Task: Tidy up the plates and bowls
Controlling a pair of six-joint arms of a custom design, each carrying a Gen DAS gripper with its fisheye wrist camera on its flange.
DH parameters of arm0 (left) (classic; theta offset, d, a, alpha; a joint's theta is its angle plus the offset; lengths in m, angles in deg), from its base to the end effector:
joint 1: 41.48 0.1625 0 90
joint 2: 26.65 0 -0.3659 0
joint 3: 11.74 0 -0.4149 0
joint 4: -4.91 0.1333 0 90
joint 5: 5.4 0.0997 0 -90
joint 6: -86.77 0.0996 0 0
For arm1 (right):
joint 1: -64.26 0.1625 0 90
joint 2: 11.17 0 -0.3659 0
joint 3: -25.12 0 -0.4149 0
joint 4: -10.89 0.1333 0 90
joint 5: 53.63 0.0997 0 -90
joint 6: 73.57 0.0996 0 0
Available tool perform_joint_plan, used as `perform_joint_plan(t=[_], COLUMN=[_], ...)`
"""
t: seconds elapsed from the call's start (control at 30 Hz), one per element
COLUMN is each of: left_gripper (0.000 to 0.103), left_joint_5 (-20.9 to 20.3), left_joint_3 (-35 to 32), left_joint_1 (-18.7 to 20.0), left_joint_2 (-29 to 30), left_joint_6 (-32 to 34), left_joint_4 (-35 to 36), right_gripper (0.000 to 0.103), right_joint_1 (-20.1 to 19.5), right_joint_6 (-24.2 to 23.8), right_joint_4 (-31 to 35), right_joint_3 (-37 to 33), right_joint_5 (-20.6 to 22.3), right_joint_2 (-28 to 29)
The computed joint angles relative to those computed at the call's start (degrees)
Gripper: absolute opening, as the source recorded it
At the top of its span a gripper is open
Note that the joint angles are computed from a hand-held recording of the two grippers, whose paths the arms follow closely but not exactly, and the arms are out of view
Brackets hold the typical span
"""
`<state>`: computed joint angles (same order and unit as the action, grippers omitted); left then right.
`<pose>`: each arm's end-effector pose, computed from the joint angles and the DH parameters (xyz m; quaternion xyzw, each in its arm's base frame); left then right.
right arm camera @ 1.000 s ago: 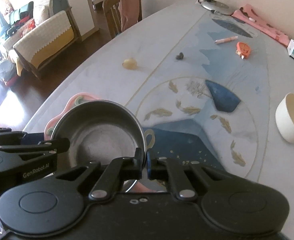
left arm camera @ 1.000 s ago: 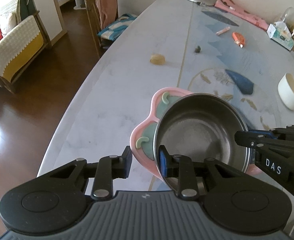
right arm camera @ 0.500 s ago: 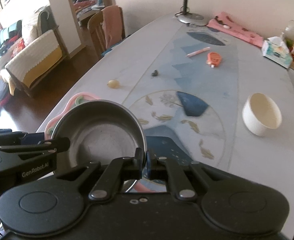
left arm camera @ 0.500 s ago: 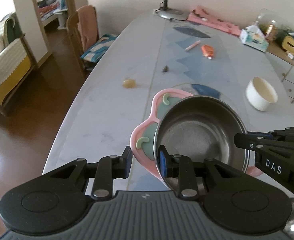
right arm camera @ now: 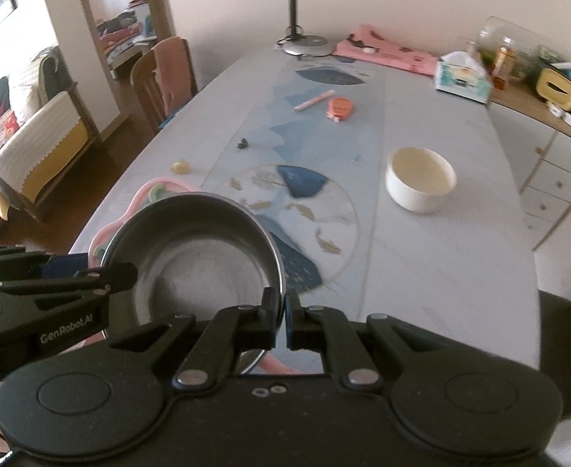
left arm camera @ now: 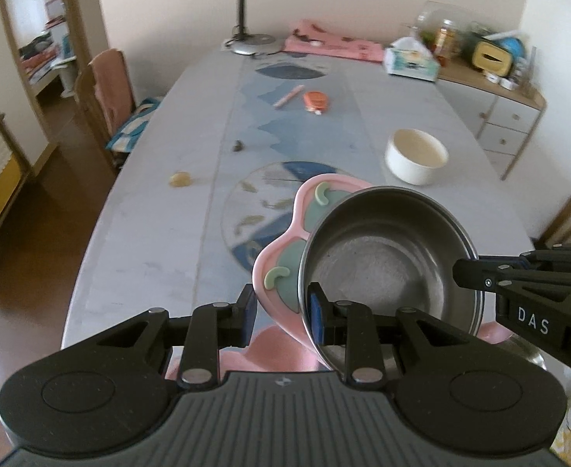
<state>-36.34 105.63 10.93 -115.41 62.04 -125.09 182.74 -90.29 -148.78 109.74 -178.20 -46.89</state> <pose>-0.1195 -0.5138 0.2991 0.0484 0.8658 -0.3277 0.3750 0.3975 -0.5717 0.0221 0.3115 -0.8877 0.2012 0.2731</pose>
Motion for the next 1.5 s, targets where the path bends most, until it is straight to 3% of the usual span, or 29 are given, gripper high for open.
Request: perform_joint_plan(t=[0.37,0.73,1.07,1.5], left_gripper=[0.026,0.026,0.026,0.026], left_joint_5=[-4.6,-10.5,-14.4,-14.0], left_joint_3=[3.1,2.6,-1.4,-3.5], left_joint_1=[-4.5,-6.4,-5.4,-2.8], left_joint_2=[0.6,7.4,16.7,20.5], left_joint_6=[0.5,2.7,2.9,-1.1], left_joint_4=[0.2,-2.7,-3.1,2.9], right_gripper=[0.006,0.006,0.006,0.007], right_joint_1=[-0.2,-2.6,-7.6,-11.2], right_joint_6=[5.1,9.8,11.8,11.6], right_joint_4=[-4.4,-5.0,-0.5,5.9], right_joint_3=[12.8,21.5,24.4,23.0], right_joint_5=[-5.0,-9.4,-9.3,-5.7], right_joint_2=[-10.0,-17.9,-22.5,-21.1])
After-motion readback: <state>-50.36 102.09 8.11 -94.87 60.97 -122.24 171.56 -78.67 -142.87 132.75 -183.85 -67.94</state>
